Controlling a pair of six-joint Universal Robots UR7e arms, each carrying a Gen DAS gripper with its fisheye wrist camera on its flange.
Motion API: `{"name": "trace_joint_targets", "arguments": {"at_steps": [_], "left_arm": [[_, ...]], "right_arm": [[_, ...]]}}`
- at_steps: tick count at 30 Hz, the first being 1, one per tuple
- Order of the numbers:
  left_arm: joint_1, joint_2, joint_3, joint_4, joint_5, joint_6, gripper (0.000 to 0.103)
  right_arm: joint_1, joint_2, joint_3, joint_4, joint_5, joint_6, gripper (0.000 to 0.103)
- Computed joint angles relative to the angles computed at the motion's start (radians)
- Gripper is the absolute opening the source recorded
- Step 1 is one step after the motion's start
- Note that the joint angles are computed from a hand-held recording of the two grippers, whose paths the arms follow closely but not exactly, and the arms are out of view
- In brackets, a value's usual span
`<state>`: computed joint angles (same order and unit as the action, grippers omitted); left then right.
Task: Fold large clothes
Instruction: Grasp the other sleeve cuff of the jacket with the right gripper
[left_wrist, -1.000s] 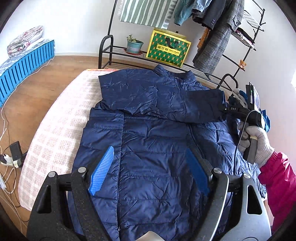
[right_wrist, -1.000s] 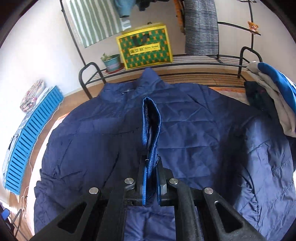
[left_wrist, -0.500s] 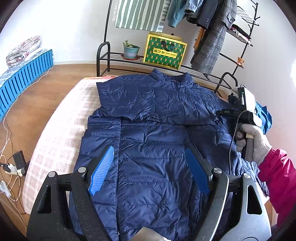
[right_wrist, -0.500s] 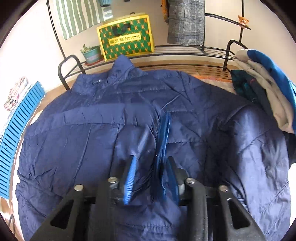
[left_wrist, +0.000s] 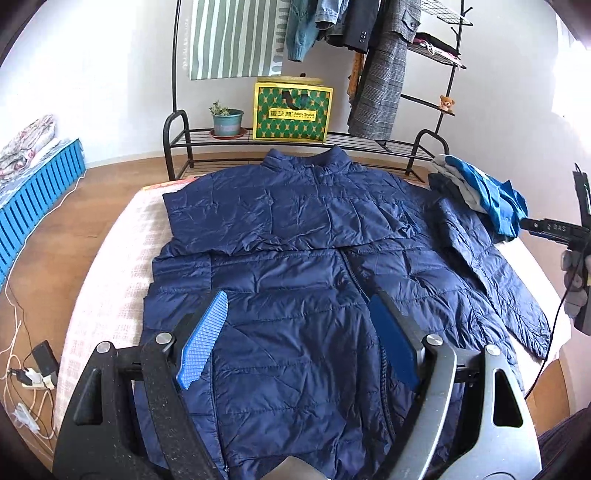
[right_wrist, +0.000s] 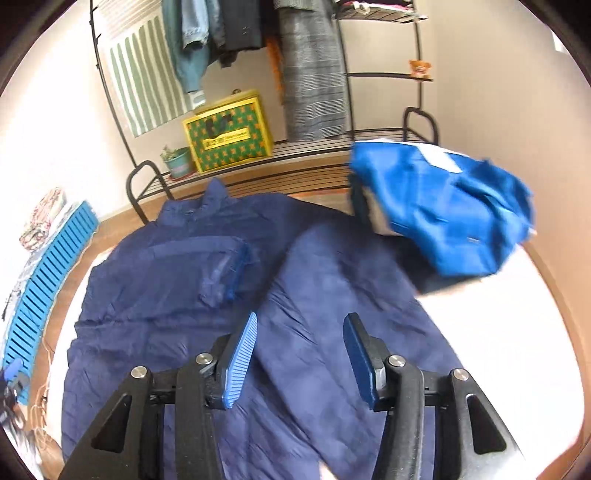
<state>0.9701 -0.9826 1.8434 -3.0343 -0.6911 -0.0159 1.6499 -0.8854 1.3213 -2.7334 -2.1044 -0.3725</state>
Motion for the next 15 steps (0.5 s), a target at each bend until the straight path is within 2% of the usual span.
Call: {"name": "trace_joint_targets", "arguments": {"at_steps": [5,8,12,15], "left_arm": [[0.011,-0.003,0.002,0.041,-0.05,-0.062,0.082],[0.014,0.002,0.001,0.047,-0.047,-0.071,0.082],[0.021,0.008,-0.004,0.062,-0.043,-0.08,0.082],[0.029,0.009,-0.011,0.078,-0.06,-0.094,0.082]], "right_arm": [[-0.059,-0.184,0.204,-0.039,-0.045,0.066,0.054],[-0.119,-0.272,0.289,-0.029,-0.049,0.152,0.054],[-0.2,-0.336,0.348,-0.001,-0.039,0.248,0.054],[-0.241,-0.344,0.366,0.009,-0.055,0.29,0.054]]}}
